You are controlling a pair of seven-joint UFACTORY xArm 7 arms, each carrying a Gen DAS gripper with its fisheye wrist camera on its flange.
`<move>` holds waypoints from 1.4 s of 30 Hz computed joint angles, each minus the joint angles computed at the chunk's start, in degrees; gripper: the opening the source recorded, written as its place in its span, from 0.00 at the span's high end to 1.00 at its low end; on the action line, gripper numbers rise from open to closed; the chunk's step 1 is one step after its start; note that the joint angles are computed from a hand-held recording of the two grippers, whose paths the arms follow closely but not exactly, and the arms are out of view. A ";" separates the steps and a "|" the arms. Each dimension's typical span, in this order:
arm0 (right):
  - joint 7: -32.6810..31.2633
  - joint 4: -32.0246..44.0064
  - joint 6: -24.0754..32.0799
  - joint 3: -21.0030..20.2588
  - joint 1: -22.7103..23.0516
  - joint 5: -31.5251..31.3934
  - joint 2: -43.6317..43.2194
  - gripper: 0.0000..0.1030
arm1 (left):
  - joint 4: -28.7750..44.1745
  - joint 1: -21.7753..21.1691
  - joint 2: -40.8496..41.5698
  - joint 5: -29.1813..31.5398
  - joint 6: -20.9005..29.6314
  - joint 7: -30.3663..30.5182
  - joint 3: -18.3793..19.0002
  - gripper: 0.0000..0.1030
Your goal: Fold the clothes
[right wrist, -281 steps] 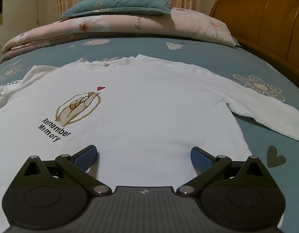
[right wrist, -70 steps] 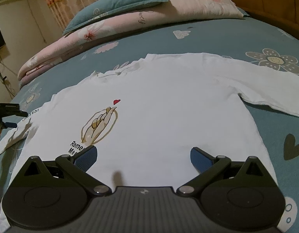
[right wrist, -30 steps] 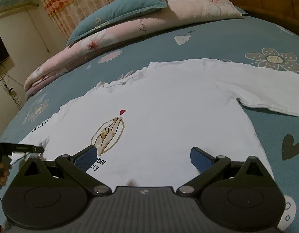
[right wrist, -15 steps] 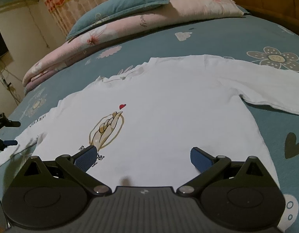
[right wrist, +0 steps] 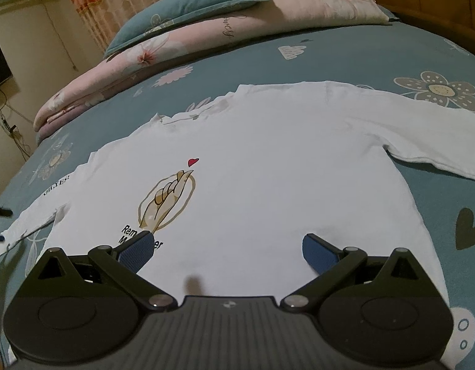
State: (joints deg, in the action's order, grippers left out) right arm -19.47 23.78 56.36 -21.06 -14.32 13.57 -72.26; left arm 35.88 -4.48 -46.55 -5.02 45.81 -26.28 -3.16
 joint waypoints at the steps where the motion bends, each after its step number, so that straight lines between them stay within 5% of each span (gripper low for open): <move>1: -0.01 -0.04 -0.11 0.03 -0.09 0.01 -0.12 0.00 | 1.14 -0.46 0.02 -0.01 0.16 0.25 -0.28 0.08; 10: -0.62 -0.05 0.02 0.04 0.05 -0.31 -0.95 0.00 | 16.34 -5.42 -0.98 1.28 7.95 1.84 -6.18 0.06; 16: -1.80 1.21 2.77 -0.38 0.32 -0.50 -3.22 0.00 | 22.33 -8.85 0.54 2.84 12.05 0.44 -13.75 0.06; 24: -2.05 8.52 16.96 -2.33 -2.30 -6.19 -11.04 0.00 | 26.60 -15.91 5.04 2.78 8.86 0.11 -20.27 0.05; 28: -3.69 7.18 19.75 -1.78 -3.23 -10.20 -15.74 0.00 | 21.38 -18.62 5.62 3.45 4.33 -2.06 -23.57 0.02; 33: -4.80 1.07 24.58 -1.18 -5.90 -14.75 -23.49 0.00 | 11.64 -19.89 6.09 9.61 4.80 -10.04 -31.44 0.03; 42: -5.45 -4.35 25.54 -2.43 -6.85 -17.93 -32.02 0.00 | -0.20 -28.09 4.23 10.46 -1.72 -21.85 -29.18 0.01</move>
State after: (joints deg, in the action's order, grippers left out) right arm -24.92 19.43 81.90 -23.49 -21.17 -4.35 -104.28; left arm 35.68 -32.57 -42.33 5.43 44.09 -48.13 -32.35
